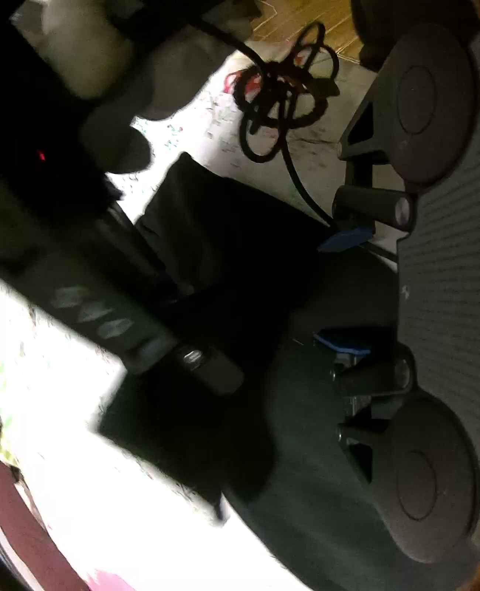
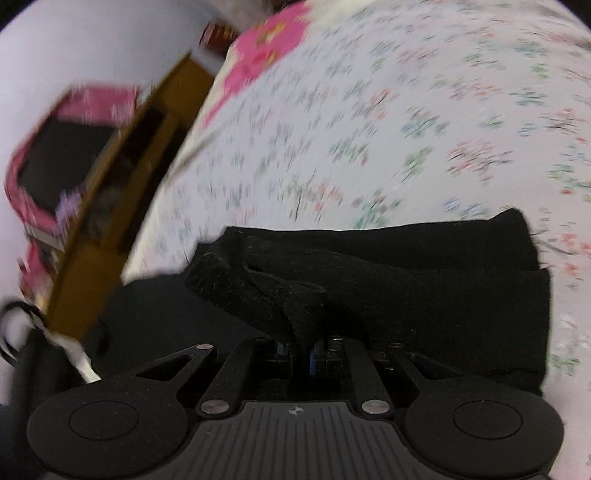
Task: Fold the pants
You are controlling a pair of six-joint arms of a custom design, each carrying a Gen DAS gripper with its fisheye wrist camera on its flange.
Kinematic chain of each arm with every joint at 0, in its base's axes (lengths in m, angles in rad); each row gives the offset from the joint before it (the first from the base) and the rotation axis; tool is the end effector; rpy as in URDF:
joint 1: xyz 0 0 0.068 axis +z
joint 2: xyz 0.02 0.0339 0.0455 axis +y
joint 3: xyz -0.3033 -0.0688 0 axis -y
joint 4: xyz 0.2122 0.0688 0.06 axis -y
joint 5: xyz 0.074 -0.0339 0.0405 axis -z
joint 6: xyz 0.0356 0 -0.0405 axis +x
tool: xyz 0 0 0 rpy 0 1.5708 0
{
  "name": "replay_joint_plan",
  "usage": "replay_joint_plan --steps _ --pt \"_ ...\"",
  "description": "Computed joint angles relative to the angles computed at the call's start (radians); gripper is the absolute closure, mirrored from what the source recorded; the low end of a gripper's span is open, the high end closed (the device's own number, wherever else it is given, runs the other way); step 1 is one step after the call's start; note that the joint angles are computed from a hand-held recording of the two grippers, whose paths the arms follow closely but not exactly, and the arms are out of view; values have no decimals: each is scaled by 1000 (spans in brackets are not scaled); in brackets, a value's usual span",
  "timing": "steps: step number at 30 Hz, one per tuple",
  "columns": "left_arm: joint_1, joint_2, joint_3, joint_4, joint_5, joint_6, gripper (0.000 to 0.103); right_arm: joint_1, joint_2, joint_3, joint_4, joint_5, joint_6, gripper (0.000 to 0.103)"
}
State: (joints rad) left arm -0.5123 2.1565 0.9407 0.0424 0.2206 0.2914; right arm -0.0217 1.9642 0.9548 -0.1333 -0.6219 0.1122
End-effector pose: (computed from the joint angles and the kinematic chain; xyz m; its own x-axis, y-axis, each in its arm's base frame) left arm 0.3098 -0.1831 0.0879 -0.6112 0.6653 -0.4287 0.7597 0.6450 -0.0821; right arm 0.3431 0.0133 0.1523 -0.9289 0.1112 -0.3532 -0.1209 0.8105 0.5732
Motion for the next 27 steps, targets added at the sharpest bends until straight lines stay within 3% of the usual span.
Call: replay_joint_plan --steps 5,7,11,16,22,27 --pt "67 -33 -70 23 13 14 45 90 27 34 -41 65 -39 90" --pt "90 -41 -84 22 26 14 45 93 23 55 -81 57 -69 81" --pt "133 -74 -121 14 33 36 45 73 -11 83 -181 5 -107 78" --pt "190 -130 -168 -16 30 85 45 33 -74 79 -171 -20 -78 77" --pt "254 -231 -158 -95 35 66 45 12 -37 217 -267 61 -318 77" --pt "207 -180 -127 14 39 20 45 46 129 432 -442 111 -617 77"
